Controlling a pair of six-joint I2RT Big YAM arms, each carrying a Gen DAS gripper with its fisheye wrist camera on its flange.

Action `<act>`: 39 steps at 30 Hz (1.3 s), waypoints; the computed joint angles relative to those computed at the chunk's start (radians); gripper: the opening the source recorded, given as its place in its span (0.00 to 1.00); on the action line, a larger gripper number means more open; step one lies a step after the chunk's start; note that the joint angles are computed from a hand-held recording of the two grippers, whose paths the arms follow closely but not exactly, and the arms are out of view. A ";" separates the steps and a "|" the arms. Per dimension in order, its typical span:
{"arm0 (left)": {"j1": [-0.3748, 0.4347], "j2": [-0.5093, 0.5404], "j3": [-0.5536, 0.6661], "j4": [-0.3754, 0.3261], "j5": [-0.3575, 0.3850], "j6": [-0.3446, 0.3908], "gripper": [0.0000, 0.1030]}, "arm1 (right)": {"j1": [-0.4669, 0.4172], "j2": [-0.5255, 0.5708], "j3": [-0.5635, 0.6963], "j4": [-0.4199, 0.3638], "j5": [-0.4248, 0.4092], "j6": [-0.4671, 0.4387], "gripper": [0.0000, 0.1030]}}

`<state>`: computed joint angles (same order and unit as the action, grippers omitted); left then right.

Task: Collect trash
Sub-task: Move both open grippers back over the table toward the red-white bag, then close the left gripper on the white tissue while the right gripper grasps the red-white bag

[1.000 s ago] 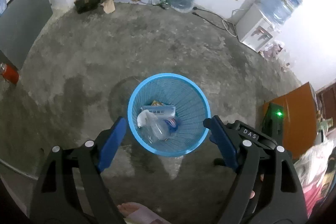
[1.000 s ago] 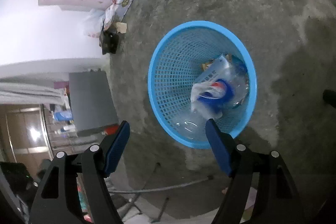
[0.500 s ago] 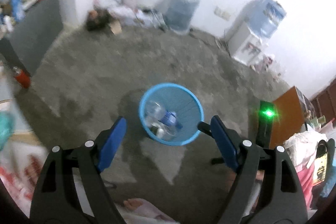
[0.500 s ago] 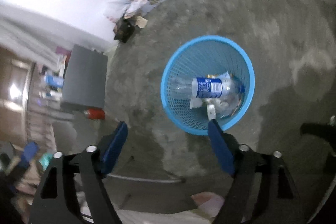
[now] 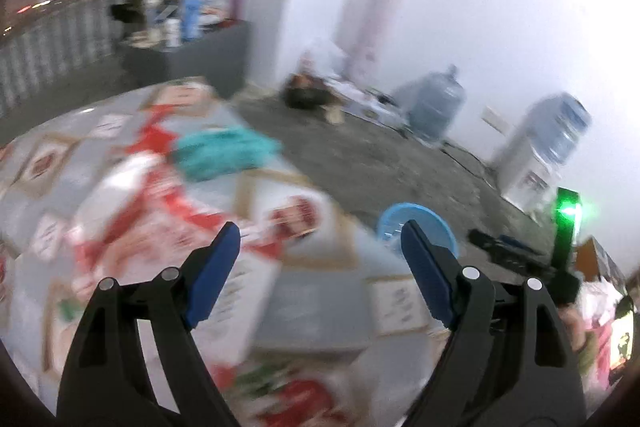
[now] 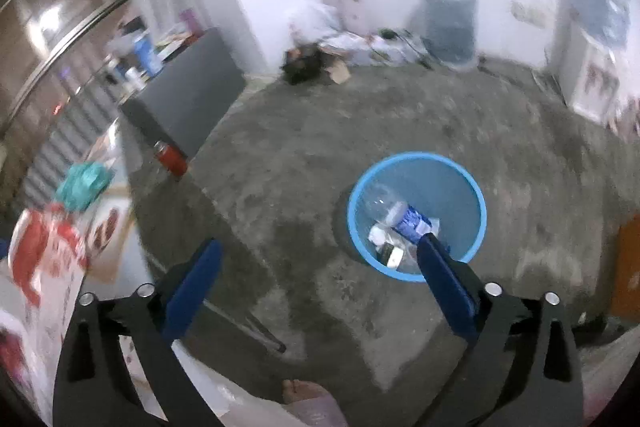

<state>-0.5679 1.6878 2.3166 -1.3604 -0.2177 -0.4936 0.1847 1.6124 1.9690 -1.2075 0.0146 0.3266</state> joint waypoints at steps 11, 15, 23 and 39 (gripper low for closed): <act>0.074 -0.403 -0.481 0.037 -0.199 -0.112 0.76 | 0.113 -0.049 -0.004 0.101 -0.053 -0.138 0.94; 0.081 -0.480 -0.576 0.079 -0.204 -0.116 0.76 | 0.144 -0.034 0.039 0.095 -0.152 -0.138 0.93; 0.068 -0.519 -0.679 0.186 -0.131 -0.024 0.76 | 0.212 0.007 0.086 0.050 -0.337 -0.185 0.79; 0.167 -0.438 -0.717 0.204 0.048 0.065 0.40 | 0.260 0.281 0.399 -0.208 -0.442 -0.129 0.45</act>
